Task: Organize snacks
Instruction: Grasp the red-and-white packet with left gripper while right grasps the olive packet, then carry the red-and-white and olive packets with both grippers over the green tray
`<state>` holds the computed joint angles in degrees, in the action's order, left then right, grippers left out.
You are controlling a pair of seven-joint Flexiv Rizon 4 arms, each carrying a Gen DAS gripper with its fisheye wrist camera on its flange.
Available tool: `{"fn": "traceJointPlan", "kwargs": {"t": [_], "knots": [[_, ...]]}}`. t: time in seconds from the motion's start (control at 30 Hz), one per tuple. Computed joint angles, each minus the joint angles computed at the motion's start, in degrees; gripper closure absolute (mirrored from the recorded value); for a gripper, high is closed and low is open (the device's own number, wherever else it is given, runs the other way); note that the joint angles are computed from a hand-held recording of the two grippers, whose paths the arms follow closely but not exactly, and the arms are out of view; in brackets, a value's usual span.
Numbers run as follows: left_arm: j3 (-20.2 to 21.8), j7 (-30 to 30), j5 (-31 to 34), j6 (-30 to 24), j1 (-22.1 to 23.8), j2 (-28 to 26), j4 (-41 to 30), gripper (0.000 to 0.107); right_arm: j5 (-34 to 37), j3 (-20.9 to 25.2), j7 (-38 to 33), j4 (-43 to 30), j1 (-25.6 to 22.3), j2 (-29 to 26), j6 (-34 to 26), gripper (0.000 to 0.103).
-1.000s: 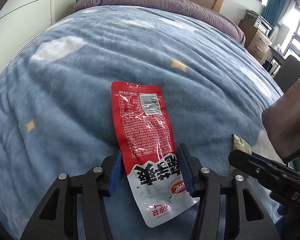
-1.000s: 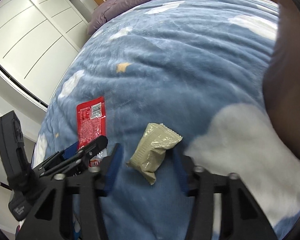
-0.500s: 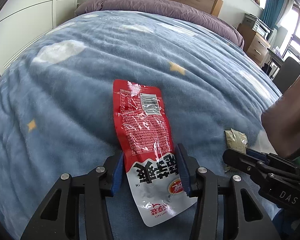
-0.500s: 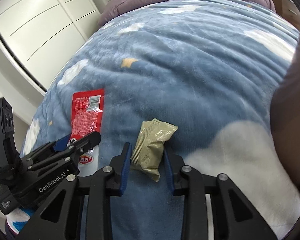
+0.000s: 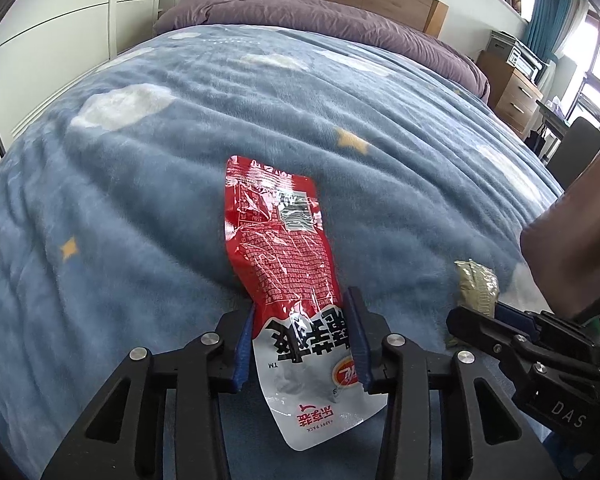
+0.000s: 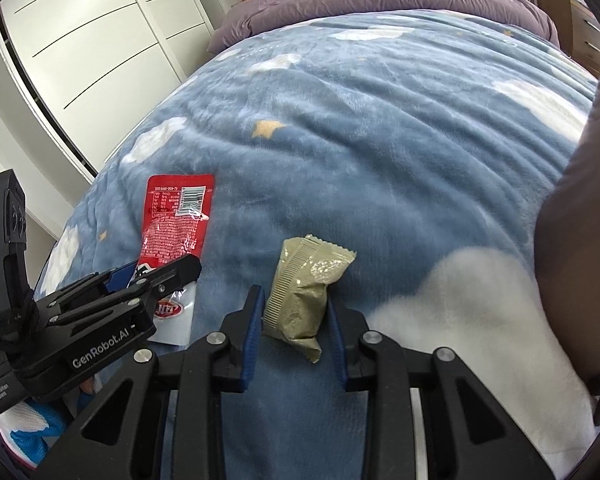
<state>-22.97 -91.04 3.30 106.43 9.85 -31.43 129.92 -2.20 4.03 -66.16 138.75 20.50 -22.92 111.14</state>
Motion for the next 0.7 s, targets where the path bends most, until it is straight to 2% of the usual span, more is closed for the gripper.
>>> {"fn": "traceJointPlan", "kwargs": {"t": [0.17, 0.27, 0.33, 0.7], "knots": [[2.2, -0.2, -0.8, -0.5, -2.6, 1.9, 0.8, 0.076, 0.6, 0.1, -0.5, 2.8, 0.3, 2.8, -0.2, 0.064], [3.0, -0.3, -1.4, -0.9, -3.7, 3.2, 1.4, 0.081, 2.4, -1.9, -1.9, 4.9, 3.1, 4.8, -0.6, 0.064], [3.6, -0.3, -1.8, -1.1, -4.6, 4.1, 1.7, 0.089, 2.8, -1.6, -2.2, 6.1, 2.9, 5.9, -0.8, 0.064], [9.2, -0.3, -3.4, -0.5, -12.1, 8.3, 4.4, 0.093, 4.8, -2.1, -4.2, 9.5, 4.1, 10.0, -2.4, 0.066]]}}
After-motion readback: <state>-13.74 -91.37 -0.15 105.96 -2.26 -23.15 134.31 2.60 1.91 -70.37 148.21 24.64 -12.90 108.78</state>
